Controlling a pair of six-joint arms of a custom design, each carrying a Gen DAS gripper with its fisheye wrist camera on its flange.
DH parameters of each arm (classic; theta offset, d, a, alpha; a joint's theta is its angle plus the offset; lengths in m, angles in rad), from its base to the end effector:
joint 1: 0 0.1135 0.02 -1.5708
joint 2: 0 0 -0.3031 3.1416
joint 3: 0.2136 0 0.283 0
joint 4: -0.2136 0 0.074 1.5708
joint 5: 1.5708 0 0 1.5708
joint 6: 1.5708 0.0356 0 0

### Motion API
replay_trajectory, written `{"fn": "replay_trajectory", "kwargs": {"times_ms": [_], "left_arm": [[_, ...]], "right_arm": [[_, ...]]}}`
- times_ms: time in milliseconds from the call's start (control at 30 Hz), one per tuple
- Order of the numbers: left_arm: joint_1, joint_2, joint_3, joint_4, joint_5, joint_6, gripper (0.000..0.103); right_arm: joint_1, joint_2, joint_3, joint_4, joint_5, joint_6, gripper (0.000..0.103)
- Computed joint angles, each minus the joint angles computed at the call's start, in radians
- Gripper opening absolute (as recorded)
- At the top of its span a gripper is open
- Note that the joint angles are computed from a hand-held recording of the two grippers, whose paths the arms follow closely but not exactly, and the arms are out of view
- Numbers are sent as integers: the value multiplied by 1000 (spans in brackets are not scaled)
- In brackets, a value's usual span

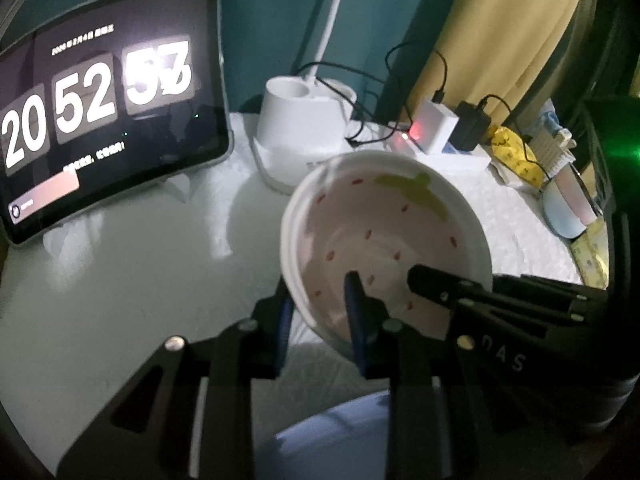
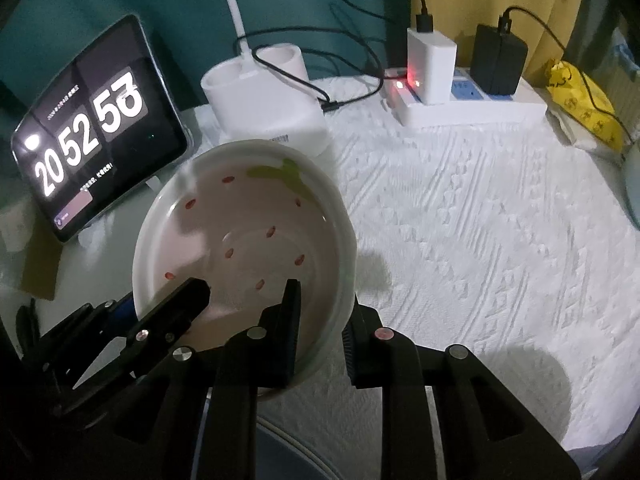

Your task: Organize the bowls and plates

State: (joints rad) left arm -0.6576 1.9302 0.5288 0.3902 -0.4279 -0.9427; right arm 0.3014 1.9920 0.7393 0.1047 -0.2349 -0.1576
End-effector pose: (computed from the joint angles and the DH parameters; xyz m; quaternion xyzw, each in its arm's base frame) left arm 0.2376 -0.1649 0.0446 -0.1915 0.9213 -0.0515 0.3344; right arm 0.3146 0.1065 0.0471 -0.2448 0.9400 0.1292 0.1996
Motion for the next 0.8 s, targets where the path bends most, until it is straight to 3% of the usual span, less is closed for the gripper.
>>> {"fn": "replay_trajectory", "kwargs": {"times_ms": [500,800], "left_arm": [[-95,-119,-30,-85,-114,-63,25],[-180,-200,-23,-194,-191,-130,25]], "right_arm": [[-27,-193,-115,12,-36,-49,22],[-56,-299,-180,-2,-68,-80,22]]}}
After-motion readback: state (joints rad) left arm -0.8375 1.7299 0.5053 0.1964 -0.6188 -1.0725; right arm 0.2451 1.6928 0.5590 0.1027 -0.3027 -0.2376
